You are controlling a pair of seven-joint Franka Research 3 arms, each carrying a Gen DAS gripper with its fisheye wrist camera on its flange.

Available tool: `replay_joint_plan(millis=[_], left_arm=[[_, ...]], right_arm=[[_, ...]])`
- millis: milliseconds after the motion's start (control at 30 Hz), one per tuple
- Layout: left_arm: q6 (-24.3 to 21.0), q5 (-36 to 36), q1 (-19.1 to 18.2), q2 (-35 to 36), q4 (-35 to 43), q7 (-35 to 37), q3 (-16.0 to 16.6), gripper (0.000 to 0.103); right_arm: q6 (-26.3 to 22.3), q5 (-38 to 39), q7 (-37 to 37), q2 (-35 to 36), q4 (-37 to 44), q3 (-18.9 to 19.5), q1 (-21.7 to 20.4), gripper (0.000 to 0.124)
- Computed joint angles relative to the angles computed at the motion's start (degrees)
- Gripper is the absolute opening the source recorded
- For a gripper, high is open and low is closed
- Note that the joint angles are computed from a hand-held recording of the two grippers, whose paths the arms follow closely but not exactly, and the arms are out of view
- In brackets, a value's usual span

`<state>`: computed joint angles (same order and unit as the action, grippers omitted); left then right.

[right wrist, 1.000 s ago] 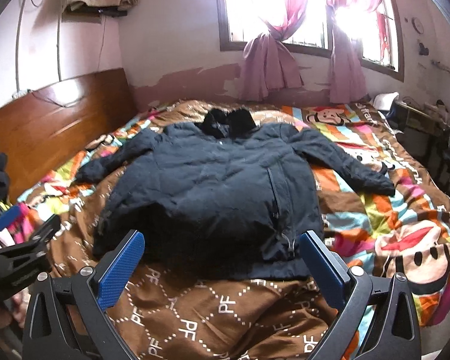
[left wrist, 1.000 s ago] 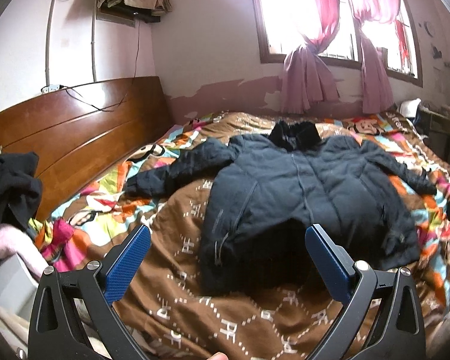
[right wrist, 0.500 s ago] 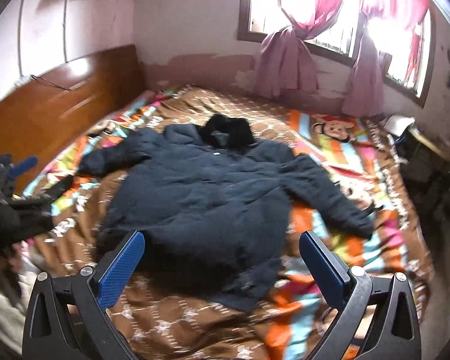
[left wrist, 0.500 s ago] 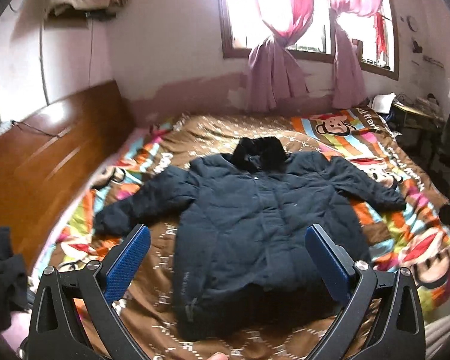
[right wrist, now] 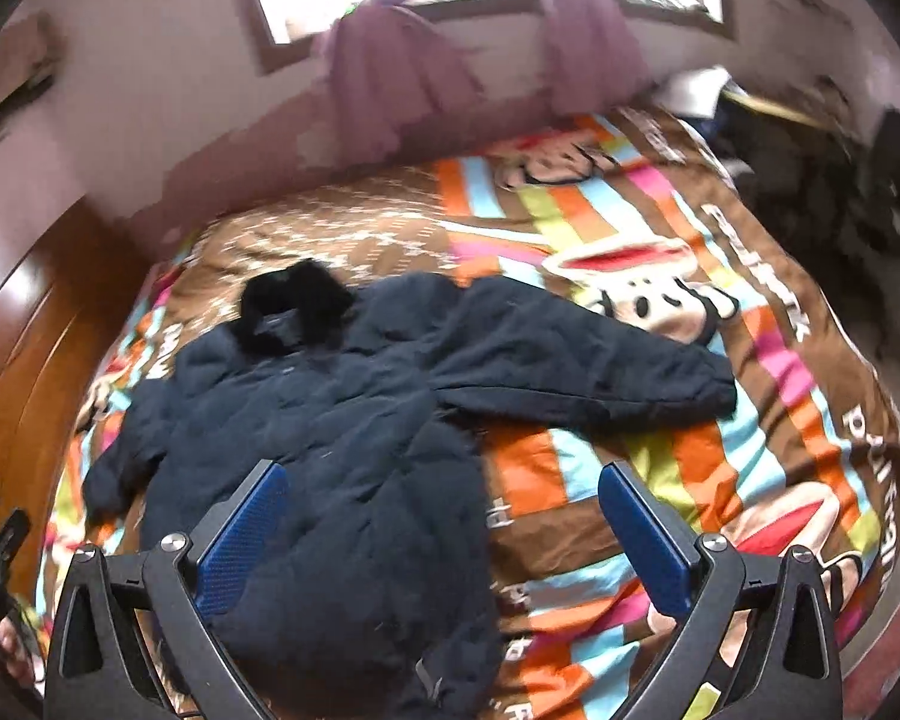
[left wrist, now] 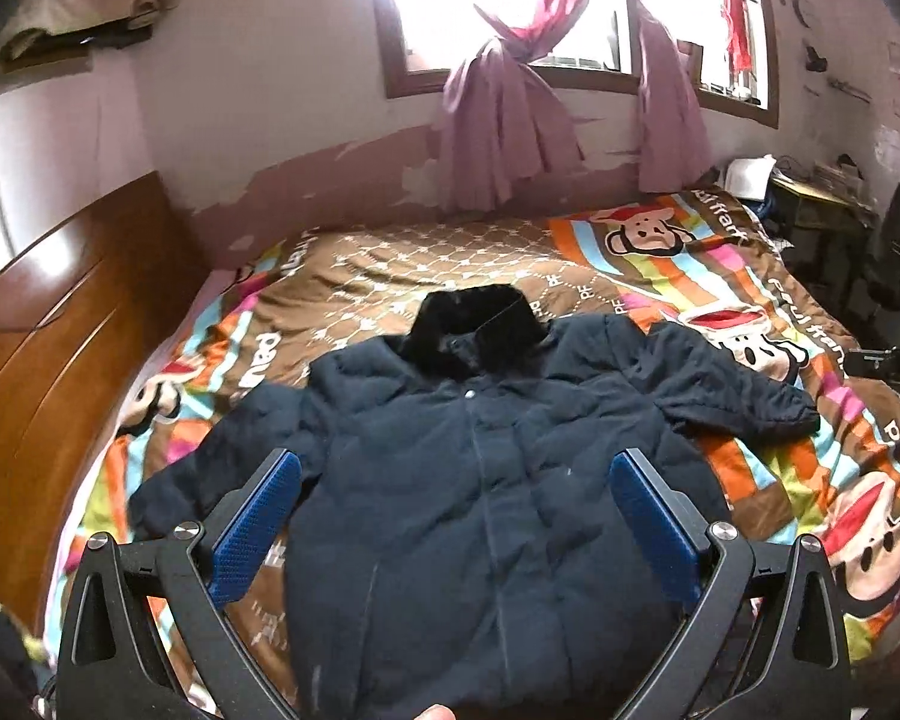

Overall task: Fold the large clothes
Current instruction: 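Move the right tool toward the jacket sleeve cuff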

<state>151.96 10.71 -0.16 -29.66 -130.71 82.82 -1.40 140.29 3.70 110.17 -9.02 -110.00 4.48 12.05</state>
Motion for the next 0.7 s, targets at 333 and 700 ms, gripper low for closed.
replay_joint_plan(millis=[333,700], left_arm=[[11.8,-6.3,-1.8,23.6,12.6,2.7,-1.1,0.101],[15.8,-6.0,-2.3,38.4,19.6,3.3,-5.6,0.101]], right_arm=[[1.4,3.1,1.6,15.1,6.9,-5.1,-3.0,0.103],[8.8,17.8,6.7,23.8,3.7,-5.9,-8.4,0.103]])
